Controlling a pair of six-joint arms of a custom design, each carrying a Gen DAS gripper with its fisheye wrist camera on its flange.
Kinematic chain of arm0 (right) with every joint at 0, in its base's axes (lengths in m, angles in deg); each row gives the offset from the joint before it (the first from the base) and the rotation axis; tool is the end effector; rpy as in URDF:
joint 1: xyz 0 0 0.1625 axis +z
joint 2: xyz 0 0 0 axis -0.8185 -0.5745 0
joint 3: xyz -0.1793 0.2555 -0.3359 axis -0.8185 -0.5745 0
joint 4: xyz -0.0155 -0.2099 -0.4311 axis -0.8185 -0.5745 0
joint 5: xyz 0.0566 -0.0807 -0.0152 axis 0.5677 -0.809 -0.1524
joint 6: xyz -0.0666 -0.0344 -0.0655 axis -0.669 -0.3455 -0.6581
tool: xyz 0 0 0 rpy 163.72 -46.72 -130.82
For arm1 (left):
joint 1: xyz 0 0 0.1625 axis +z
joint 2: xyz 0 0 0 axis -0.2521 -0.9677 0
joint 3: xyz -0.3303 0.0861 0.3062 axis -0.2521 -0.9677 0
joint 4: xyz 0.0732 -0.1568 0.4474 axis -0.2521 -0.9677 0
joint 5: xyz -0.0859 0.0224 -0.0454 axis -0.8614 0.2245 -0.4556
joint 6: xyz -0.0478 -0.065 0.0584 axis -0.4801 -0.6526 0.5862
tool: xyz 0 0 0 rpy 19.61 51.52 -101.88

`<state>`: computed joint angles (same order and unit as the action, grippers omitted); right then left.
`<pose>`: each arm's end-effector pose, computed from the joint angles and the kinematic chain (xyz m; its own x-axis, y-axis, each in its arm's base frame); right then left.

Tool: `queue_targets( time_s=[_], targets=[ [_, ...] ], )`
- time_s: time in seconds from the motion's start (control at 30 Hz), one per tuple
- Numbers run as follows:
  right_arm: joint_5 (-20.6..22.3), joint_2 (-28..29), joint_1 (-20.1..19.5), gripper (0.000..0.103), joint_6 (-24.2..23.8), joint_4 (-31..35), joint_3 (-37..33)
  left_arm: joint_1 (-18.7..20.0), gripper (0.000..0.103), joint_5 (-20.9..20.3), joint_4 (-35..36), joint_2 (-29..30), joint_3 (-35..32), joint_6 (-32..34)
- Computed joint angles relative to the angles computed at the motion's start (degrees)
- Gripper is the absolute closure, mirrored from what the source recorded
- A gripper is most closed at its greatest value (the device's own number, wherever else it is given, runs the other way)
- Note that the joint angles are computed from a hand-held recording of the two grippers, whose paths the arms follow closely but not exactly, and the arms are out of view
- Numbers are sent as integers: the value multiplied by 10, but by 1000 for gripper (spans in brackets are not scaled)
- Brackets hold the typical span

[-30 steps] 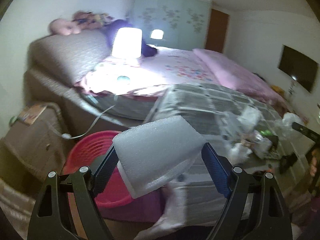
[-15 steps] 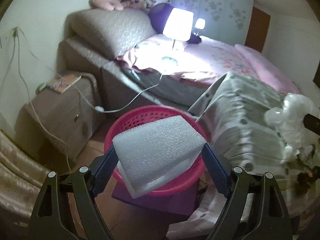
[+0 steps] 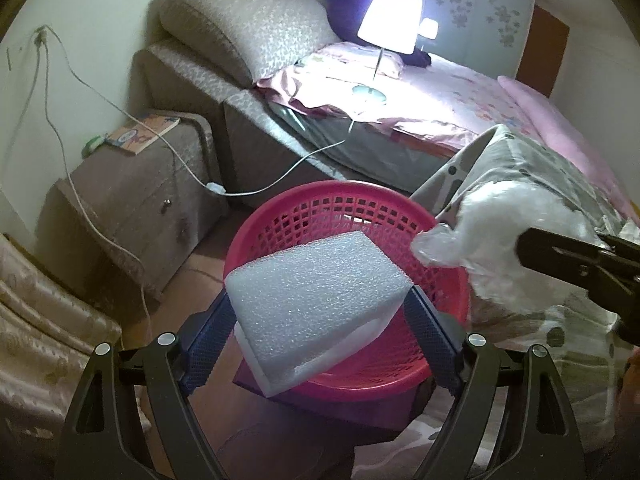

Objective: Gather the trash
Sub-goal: 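Release the foam sheet into the wastebasket while the right tool drops the bag in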

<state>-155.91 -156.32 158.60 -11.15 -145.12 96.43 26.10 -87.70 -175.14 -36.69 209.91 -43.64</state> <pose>0.1546 -0.2441 0.2183 -0.8629 -0.1937 0.4668 -0.4222 0.7840 -0.4550 -0.2662 -0.2600 0.0730 -0.7248 0.1896 -0.6623 0.5305 0.7670 -0.3610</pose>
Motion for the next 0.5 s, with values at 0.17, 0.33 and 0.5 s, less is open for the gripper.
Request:
queue_targets(
  time_s=[0.17,0.33,0.5],
  targets=[
    [14,15,-13,39,10,-11,-3,10,21,-9,1,-3,0,-2],
    [21,4,-16,36,18,-5,-4,11,20,-6,8,-7,1,-10],
    [25,-3,-17,36,20,-7,-5,-2,20,9,18,-9,2,-15]
  ],
)
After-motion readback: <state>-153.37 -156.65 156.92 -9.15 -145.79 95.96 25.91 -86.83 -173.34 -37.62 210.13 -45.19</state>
